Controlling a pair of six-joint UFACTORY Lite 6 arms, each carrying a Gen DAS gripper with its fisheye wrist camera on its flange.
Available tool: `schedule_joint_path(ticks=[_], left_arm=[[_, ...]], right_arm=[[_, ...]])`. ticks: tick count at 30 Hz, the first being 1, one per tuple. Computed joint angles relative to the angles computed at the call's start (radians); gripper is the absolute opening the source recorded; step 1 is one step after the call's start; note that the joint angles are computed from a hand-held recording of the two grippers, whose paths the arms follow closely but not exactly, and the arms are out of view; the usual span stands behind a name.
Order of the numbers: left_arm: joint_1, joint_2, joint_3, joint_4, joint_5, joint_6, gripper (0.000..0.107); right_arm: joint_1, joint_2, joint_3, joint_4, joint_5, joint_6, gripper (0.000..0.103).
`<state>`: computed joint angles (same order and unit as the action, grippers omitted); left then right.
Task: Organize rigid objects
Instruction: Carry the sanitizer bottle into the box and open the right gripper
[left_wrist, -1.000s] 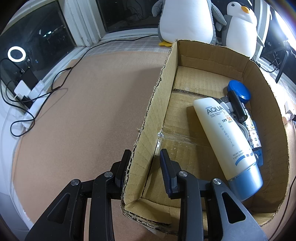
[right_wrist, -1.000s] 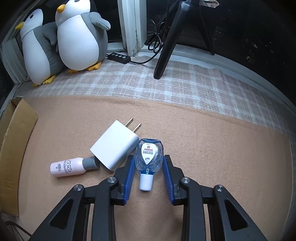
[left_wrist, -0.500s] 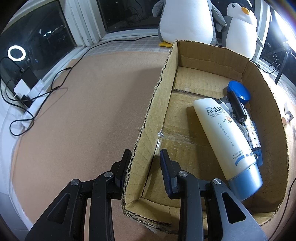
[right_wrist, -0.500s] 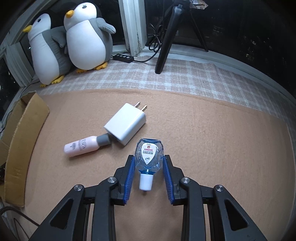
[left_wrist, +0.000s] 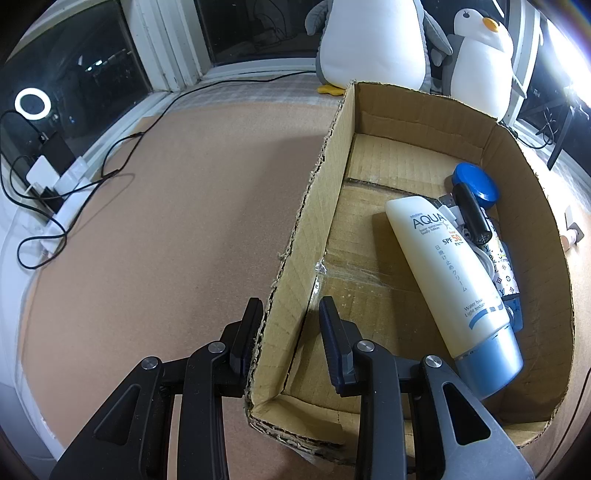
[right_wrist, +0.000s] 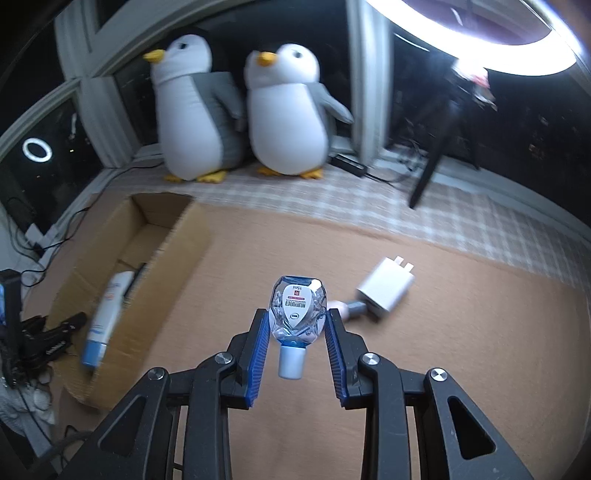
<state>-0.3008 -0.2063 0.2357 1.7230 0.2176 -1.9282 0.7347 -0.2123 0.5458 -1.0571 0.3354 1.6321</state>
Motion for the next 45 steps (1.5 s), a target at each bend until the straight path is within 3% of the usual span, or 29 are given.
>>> schedule_joint_path(ticks=[11,20,28,40,41,43,45], left_arm=[[0.000,-0.002,0.000,0.001,-0.003,-0.003,0.030],[0.005,-0.003,-0.002,0.027,-0.009,-0.028,0.030],[0.008,-0.001,-0.004,0.056,-0.010,-0.056,0.030],[0.007,-0.001,-0.004,0.057,-0.008,-0.059,0.030],[0.008,0.000,-0.004,0.058,-0.009,-0.058,0.030],[0.013,-0.005,-0.007,0.060,-0.013,-0.056,0.030],[0.012,-0.005,-0.007,0.058,-0.012,-0.055,0.030]], right_arm=[[0.192,0.289,0.303,-0.065,0.002,0.084,0.027],[0.272,0.525,0.576,0.014,0.017,-0.026,0.027],[0.277,0.634,0.680,0.126,0.007,-0.149,0.028],[0.284,0.694,0.743,0.160,0.012,-0.188,0.028],[0.284,0.695,0.746,0.162,0.013,-0.192,0.030],[0.285,0.694,0.749,0.157,0.016,-0.190,0.050],[0.291,0.686,0.741,0.110,0.023,-0.143,0.061]])
